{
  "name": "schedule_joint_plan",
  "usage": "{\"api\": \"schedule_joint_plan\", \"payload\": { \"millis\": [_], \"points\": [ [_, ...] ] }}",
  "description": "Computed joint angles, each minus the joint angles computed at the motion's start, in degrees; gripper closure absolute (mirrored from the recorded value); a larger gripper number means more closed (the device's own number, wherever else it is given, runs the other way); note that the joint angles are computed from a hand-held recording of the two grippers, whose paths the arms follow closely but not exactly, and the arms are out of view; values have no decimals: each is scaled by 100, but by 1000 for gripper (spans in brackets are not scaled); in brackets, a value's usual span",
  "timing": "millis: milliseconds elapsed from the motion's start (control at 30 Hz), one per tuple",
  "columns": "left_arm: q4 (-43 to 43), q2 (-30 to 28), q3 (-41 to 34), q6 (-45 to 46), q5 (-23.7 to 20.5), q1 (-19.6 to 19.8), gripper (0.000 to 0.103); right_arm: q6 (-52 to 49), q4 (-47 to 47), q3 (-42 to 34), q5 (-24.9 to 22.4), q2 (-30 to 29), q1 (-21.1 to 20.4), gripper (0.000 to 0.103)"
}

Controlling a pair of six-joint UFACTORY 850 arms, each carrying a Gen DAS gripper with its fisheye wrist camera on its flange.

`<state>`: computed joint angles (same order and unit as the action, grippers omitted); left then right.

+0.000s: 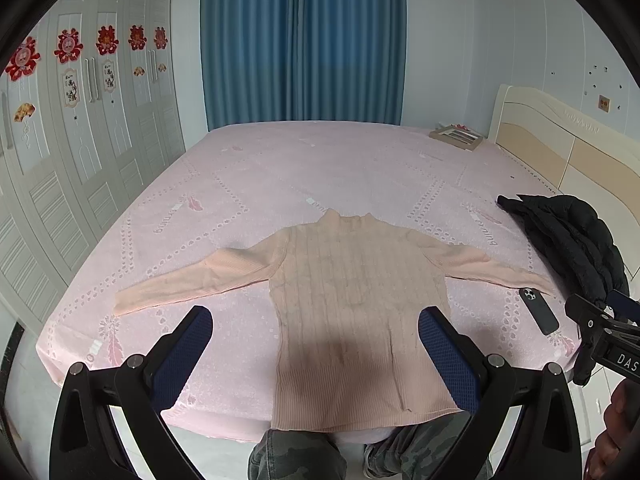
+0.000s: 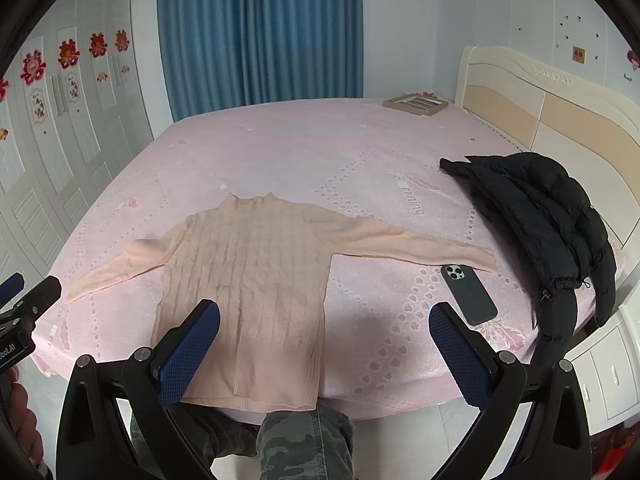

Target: Fold small clothes

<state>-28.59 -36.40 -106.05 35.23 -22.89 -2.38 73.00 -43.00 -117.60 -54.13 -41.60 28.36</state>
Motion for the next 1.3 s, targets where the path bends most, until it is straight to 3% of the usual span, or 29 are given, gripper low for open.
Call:
{"api": "schedule_joint_plan", "payload": {
  "millis": [1300],
  "points": [
    [-389,-88,-199,388,-141,63,0,-26,-2,-49,-14,-4,-15,1]
  ]
}}
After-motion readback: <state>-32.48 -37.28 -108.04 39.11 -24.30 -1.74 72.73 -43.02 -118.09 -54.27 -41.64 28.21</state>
